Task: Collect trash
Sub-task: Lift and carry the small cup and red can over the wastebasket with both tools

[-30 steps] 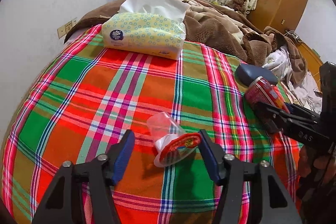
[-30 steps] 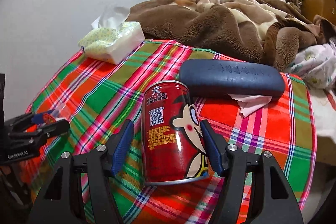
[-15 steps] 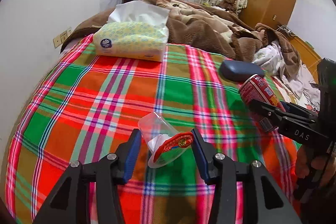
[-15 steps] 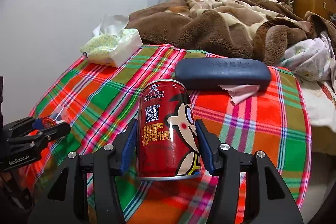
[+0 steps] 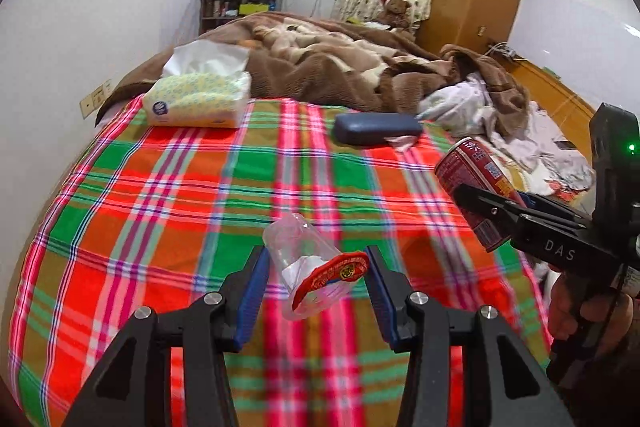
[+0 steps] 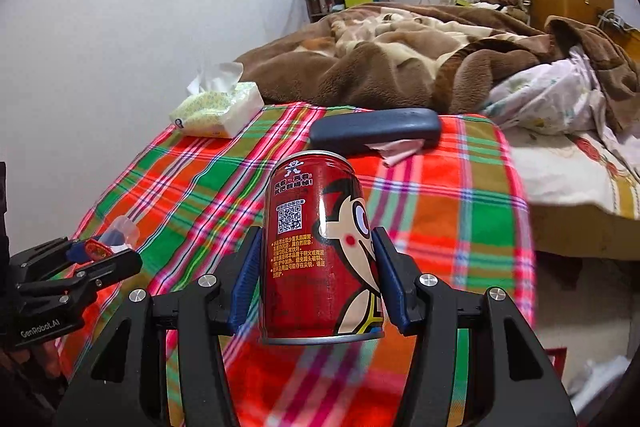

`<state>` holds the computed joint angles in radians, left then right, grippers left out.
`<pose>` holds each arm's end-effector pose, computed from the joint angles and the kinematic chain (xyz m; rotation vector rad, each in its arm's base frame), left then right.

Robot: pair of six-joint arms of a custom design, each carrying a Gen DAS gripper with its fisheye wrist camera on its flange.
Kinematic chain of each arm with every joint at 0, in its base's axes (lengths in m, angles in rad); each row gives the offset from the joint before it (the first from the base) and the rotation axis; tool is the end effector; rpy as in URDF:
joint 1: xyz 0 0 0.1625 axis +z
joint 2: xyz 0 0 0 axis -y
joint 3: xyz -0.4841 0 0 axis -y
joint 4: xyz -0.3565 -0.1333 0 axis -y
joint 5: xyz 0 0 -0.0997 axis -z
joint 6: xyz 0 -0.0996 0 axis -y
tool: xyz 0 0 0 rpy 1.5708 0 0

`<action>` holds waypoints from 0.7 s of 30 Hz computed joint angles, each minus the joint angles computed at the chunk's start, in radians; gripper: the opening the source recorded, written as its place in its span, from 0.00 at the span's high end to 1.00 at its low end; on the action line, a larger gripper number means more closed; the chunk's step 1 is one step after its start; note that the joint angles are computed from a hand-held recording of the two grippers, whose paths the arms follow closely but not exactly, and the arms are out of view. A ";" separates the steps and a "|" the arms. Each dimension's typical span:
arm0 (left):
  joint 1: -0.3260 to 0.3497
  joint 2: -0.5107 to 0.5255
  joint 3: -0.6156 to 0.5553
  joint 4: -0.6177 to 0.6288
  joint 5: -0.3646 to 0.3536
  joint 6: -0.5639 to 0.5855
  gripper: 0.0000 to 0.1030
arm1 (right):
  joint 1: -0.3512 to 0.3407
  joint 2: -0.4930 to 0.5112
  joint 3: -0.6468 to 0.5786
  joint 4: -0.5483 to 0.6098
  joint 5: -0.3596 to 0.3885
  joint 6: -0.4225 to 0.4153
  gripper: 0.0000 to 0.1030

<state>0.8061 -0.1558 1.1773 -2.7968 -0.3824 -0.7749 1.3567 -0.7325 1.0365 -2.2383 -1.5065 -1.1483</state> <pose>-0.3699 -0.7115 -0.0826 -0.1596 2.1436 -1.1664 -0.0395 -0.8394 0.3221 1.3322 -2.6032 0.4767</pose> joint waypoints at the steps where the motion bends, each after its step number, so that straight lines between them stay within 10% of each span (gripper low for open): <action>1: -0.005 0.003 -0.003 0.003 -0.001 0.001 0.53 | -0.006 -0.011 0.006 0.000 0.007 0.000 0.47; 21: -0.135 0.214 -0.367 0.057 -0.059 0.218 0.53 | -0.122 -0.167 0.055 -0.063 0.136 0.042 0.46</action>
